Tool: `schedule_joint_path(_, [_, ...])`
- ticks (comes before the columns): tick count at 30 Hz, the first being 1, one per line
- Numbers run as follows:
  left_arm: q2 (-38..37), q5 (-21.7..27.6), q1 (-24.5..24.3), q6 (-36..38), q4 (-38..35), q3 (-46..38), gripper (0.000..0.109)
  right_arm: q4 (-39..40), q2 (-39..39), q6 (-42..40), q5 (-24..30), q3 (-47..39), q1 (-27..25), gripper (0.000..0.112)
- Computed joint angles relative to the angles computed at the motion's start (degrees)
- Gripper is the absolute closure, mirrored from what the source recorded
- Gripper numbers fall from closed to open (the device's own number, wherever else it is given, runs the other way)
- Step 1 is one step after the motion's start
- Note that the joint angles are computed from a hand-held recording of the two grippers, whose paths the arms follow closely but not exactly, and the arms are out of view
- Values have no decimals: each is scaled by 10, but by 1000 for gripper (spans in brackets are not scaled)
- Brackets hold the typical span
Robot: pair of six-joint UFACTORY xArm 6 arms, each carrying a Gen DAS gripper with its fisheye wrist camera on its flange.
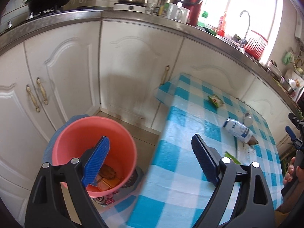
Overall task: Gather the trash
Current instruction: 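Move both tools back over the table toward the remaining trash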
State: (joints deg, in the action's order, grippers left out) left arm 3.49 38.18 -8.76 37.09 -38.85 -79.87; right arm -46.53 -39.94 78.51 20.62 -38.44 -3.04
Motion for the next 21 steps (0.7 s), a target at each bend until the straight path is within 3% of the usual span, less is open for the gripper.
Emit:
schedule_joint_path(6, [-6, 17, -49, 8, 12, -12, 20, 102, -59, -65, -33, 70, -74, 19])
schedule_joint_path(12, [33, 55, -102, -11, 21, -78, 19, 236, -79, -163, -61, 120, -129, 19])
schedule_joint_path(16, [99, 84, -141, -29, 47, -168, 19, 310, -79, -218, -77, 137, -143, 19])
schedule_joint_path(21, [258, 173, -179, -19, 82, -394, 19, 377, -77, -270, -88, 148, -147, 19])
